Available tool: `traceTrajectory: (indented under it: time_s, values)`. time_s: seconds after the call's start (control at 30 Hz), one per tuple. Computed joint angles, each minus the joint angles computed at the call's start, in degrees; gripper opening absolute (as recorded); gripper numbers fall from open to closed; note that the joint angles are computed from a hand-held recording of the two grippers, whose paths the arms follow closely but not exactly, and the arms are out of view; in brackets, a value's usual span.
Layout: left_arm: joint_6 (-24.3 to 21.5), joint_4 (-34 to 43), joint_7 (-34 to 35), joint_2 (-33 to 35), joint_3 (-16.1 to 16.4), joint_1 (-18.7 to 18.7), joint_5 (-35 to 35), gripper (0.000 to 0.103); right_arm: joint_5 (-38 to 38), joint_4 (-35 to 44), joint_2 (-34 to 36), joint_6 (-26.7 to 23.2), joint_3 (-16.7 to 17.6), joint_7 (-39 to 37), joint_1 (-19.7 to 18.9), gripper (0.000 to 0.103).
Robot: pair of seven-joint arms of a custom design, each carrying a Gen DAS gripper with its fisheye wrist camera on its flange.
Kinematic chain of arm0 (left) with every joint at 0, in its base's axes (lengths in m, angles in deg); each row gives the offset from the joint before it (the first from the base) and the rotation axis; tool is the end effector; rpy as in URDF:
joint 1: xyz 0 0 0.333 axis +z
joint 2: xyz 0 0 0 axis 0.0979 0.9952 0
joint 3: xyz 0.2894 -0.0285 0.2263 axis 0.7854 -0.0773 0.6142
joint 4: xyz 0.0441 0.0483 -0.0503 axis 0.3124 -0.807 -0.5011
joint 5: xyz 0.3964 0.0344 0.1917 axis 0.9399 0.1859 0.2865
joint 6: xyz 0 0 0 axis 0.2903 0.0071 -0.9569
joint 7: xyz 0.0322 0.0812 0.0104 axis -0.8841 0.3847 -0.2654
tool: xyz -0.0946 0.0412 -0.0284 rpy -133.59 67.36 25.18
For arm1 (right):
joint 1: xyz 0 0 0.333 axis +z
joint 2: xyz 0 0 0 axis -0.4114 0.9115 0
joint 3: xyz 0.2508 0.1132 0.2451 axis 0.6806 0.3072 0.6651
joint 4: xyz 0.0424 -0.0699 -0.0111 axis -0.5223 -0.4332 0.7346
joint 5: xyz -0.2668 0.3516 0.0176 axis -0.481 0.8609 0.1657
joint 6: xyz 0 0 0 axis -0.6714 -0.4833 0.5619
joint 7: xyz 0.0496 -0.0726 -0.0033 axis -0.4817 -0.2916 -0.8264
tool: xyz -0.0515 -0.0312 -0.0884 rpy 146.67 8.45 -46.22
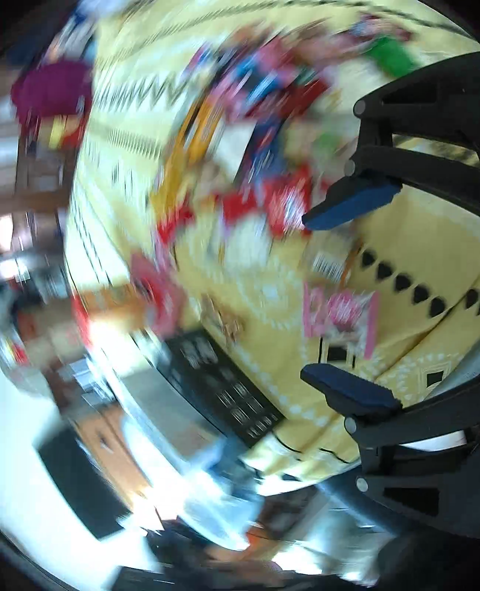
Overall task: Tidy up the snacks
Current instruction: 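Grasp the pink packet with the left tool while the right tool grasps the green packet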
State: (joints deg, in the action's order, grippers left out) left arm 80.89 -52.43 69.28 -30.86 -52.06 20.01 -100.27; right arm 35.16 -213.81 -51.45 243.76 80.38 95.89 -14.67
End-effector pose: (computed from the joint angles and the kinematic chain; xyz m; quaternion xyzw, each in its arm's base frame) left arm 0.7652 0.0124 0.6010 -0.3656 0.8322 -0.4165 0.0175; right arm 0.5974 0.0898 0.5056 -0.6468 0.6777 -0.1405 0.3202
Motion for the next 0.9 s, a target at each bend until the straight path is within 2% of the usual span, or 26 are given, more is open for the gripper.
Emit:
traceTrajectory:
  time_s: [0.03, 0.13, 0.2, 0.27, 0.4, 0.5, 0.53, 0.6, 0.73, 0.9]
  values:
    - [-3.4, -0.6, -0.4, 0.0, -0.4, -0.5, 1.2, 0.094, -0.2, -2.2, -1.5, 0.6, -0.1, 3.5, -0.5, 0.079]
    - [-7.9, -2.0, -3.7, 0.8, -0.6, -2.7, 3.8, 0.093, -0.8, -8.4, -5.8, 0.9, 0.3, 9.4, -1.5, 0.079]
    - [-6.8, -3.0, -8.9, 2.2, 0.1, -5.5, 8.1, 0.087, 1.9, -12.1, -7.8, 2.2, -0.4, 9.0, -0.5, 0.079]
    - [-6.9, -2.2, -13.8, 4.5, 0.0, -7.4, 11.1, 0.077, 4.8, -14.9, -9.4, 3.3, -1.2, 7.9, 0.6, 0.079]
    - [1.0, -7.0, -11.9, 3.4, -1.6, -10.0, 14.5, 0.077, 11.0, -18.1, -10.9, 5.4, -2.5, 4.7, 3.4, 0.079]
    - [5.2, -8.5, -14.8, 4.2, -0.8, -11.9, 18.9, 0.077, 14.6, -18.7, -11.3, 6.0, -3.9, 1.5, 4.9, 0.079]
    - [6.6, -9.1, -15.6, 4.4, -0.7, -12.0, 20.2, 0.076, 15.2, -18.6, -11.2, 6.0, -4.0, 0.8, 5.0, 0.079]
    - [6.7, -10.0, -13.9, 3.8, -1.5, -10.2, 19.2, 0.076, 15.8, -19.1, -11.6, 6.6, -3.8, 0.0, 4.9, 0.079]
    - [7.8, -11.7, -11.9, 2.1, -1.4, -8.8, 19.5, 0.075, 18.8, -19.5, -11.8, 7.6, -4.6, -2.7, 6.1, 0.080]
    - [5.0, -10.9, -11.5, 1.6, -1.5, -8.1, 19.0, 0.079, 24.7, -19.6, -11.1, 8.6, -5.8, -6.0, 7.7, 0.082]
